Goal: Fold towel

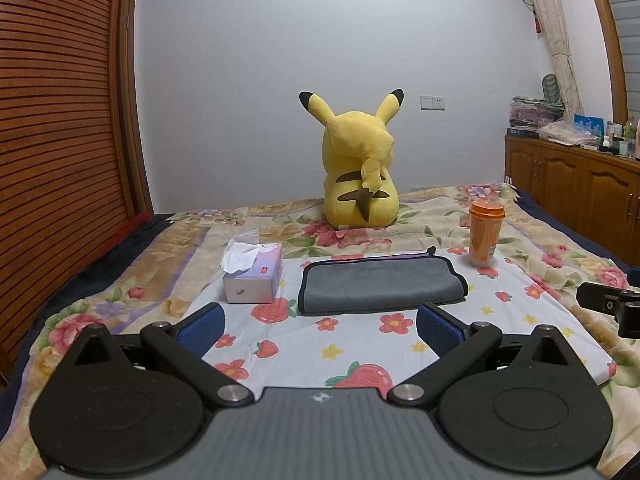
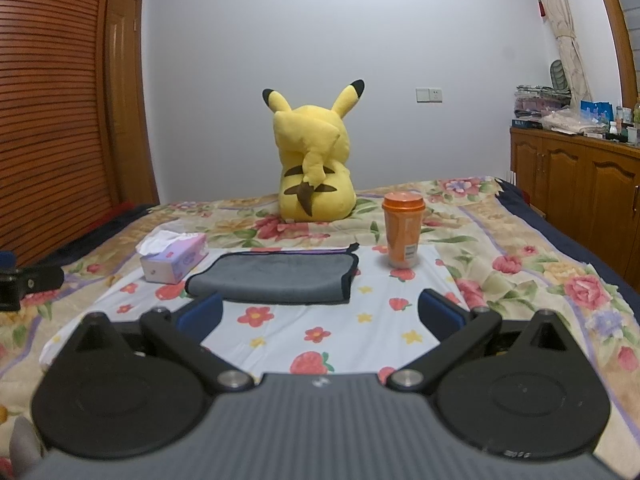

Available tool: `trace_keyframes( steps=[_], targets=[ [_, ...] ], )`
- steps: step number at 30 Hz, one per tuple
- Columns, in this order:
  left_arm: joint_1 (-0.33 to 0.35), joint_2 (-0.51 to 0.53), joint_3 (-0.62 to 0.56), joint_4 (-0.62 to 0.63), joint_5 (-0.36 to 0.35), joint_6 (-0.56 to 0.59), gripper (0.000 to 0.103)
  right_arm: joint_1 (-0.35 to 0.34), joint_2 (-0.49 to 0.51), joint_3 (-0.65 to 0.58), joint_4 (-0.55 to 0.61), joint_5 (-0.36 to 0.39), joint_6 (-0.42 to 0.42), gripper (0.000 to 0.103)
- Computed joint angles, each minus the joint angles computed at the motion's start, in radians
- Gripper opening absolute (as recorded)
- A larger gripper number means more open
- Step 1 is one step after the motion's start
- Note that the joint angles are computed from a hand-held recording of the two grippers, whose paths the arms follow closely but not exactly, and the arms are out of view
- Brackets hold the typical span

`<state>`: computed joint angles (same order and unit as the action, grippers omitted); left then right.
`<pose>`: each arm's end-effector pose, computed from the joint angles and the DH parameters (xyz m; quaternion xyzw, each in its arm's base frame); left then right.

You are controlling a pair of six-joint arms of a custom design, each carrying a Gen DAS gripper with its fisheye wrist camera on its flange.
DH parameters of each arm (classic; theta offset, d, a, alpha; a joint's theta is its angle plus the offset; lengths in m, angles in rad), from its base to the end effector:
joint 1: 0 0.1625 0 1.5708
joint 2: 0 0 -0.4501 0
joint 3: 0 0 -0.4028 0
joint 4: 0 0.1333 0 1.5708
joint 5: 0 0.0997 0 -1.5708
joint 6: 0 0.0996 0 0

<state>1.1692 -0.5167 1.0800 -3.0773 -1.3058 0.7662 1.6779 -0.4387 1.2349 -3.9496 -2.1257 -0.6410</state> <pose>-0.1927 -0.8615 0.1940 0.4367 0.7698 -0.4215 0.1974 0.1630 -0.7596 0.1665 0.0657 -0.7005 0.6090 0.3662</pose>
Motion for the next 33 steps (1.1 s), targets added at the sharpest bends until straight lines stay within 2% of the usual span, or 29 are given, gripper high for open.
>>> trace_keyframes(
  steps=[33],
  targets=[
    [0.001,0.001,-0.004,0.003,0.001,0.001,0.099,-0.004,-0.005,0.009,-0.003,0.001,0.005,0.103]
  ],
)
